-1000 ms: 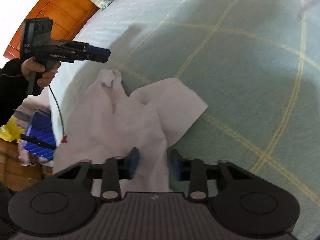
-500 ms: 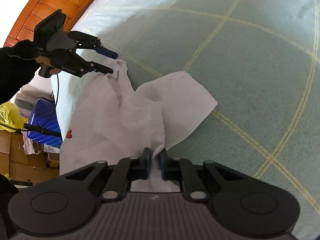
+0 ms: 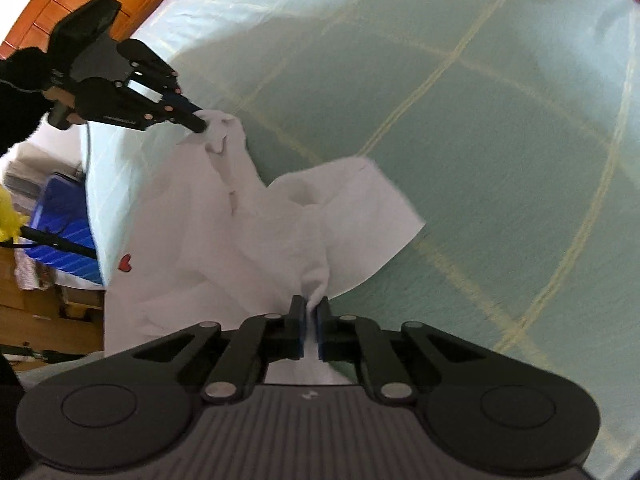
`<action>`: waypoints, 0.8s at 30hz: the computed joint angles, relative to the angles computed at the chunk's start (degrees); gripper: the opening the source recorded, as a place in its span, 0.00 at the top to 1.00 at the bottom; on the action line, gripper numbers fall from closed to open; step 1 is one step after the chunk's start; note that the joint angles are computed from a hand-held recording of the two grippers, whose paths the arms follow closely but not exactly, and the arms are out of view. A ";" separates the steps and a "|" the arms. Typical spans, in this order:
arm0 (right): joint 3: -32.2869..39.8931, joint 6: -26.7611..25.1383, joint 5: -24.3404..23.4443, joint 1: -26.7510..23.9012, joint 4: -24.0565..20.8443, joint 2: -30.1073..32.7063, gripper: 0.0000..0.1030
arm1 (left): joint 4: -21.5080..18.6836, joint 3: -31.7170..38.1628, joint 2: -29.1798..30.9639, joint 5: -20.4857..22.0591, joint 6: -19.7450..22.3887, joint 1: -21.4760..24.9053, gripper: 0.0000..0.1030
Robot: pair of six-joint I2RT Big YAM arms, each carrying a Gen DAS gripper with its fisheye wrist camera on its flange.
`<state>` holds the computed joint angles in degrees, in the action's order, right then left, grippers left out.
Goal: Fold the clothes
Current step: 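Grasp the shirt shoulder with the left gripper while the right gripper grasps the other shoulder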
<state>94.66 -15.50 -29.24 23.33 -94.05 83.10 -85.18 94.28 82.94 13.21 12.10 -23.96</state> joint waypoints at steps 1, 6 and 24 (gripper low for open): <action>0.70 0.19 0.67 -0.16 0.16 0.06 0.93 | 0.39 0.88 0.22 -0.37 -0.52 -0.11 0.97; 4.92 -0.35 4.01 -2.41 0.47 1.75 0.94 | 1.61 5.49 2.03 -1.93 -2.28 0.09 0.97; 17.03 0.17 21.35 -4.46 9.38 13.18 0.94 | 8.10 26.12 21.54 -12.06 -9.86 -0.94 0.97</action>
<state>111.69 -15.33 -7.89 18.87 -84.67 96.28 -77.09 120.40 104.48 1.15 2.24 -24.90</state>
